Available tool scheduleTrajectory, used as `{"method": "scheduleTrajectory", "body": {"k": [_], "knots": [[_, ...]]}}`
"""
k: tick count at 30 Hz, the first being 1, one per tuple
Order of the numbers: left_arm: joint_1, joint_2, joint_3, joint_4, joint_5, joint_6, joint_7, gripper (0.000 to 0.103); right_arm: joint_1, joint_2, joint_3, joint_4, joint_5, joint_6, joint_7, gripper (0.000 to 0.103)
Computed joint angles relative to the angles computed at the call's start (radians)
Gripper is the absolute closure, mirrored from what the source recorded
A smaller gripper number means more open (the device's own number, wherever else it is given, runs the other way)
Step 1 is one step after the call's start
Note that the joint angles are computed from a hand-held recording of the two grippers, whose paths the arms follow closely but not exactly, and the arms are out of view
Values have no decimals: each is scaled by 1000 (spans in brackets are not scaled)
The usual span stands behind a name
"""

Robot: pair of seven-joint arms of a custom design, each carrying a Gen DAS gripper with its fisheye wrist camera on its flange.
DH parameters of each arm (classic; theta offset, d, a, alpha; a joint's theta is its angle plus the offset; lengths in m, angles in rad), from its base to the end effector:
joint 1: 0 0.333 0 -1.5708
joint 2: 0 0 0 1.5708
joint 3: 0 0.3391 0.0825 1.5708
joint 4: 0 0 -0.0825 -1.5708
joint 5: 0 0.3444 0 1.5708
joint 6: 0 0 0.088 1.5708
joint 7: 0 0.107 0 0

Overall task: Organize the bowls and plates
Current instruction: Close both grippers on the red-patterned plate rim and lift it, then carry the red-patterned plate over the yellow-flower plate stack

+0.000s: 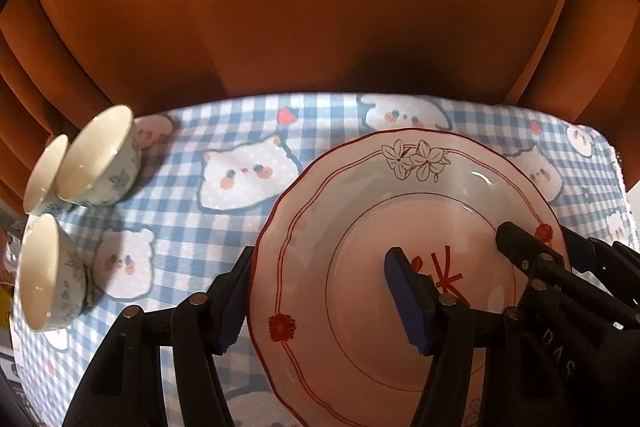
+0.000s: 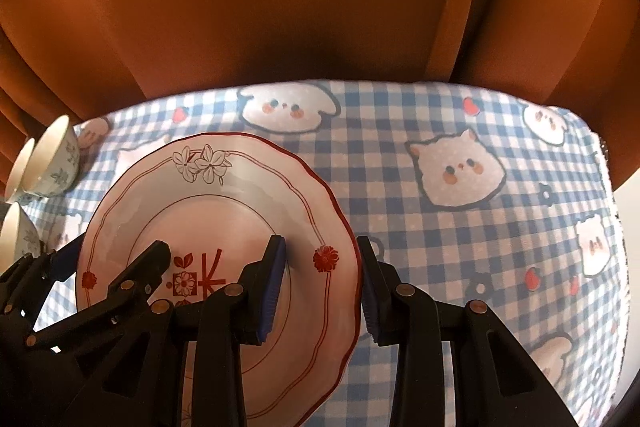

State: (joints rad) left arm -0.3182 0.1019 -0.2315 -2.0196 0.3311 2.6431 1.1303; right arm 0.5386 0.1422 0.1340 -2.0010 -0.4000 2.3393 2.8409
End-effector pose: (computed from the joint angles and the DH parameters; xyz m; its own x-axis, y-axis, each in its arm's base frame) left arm 0.4939 -0.3071 0.5036 -0.3349 -0.9417 -0.0321 -0.7927 0.2999 -0.5308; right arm 0.4528 0.3489 0.4536 -0.3325 -0.9414 -0.0562 -0.8794 0.3310 -0.3421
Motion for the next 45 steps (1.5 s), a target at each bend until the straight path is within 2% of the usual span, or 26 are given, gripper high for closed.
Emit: {"method": "scheduleTrajectory", "body": {"k": [16,31,38,45], "knots": [[42,-249,-14,-171,-154,45,161,39,70,-69,58,148,-58,-244,100,65],[-11,-489,40,-380,-396,57,406,39,160,-120,137,221,-75,-477,244,65],[-37,-574,34,-459,-448,16,450,39,200,-146,168,201,-34,-538,322,65],[-56,-620,-7,-533,-451,2,414,39,211,-199,191,113,32,-529,354,65]]}}
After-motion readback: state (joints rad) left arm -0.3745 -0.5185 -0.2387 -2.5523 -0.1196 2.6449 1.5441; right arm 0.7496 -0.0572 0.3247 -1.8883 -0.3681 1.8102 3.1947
